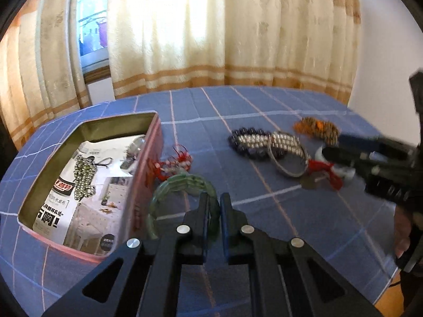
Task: Organize jewelry
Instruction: 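Move the left tool to the green jade bangle and grasp its rim, then grasp the red tassel pendant with the right tool while the left tool holds the bangle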
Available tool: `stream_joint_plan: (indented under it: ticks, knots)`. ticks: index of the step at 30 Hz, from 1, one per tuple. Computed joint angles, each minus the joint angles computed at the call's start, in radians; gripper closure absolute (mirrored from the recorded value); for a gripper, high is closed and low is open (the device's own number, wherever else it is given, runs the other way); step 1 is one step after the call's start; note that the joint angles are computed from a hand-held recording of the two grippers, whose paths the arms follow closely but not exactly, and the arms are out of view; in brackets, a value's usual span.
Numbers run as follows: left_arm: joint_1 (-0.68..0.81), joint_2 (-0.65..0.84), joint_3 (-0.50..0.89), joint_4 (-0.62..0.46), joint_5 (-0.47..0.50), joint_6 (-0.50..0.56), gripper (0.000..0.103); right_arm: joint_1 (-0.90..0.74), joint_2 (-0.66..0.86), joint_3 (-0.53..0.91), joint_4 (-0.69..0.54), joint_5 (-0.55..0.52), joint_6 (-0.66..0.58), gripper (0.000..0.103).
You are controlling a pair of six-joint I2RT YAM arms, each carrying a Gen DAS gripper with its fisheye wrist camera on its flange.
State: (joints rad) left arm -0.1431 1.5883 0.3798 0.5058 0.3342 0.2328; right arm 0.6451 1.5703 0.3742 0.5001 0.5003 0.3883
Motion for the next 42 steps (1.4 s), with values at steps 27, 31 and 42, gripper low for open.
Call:
stream_joint_plan:
  ticks: [27,31,42]
  knots:
    - [0.061,-0.011,-0.016,0.029,0.054,-0.021,0.096,-0.047,-0.05,-0.029,-0.028,-0.061,0.001,0.097]
    - [0.054,-0.015,-0.019,0.03,0.051,-0.019,0.096,-0.046,-0.082,-0.063,0.012,-0.048,0.003,0.097]
    - [0.035,-0.015,-0.011,0.009,0.048,-0.007,0.096,0.022,0.023,0.06,-0.151,0.031,-0.038,0.037]
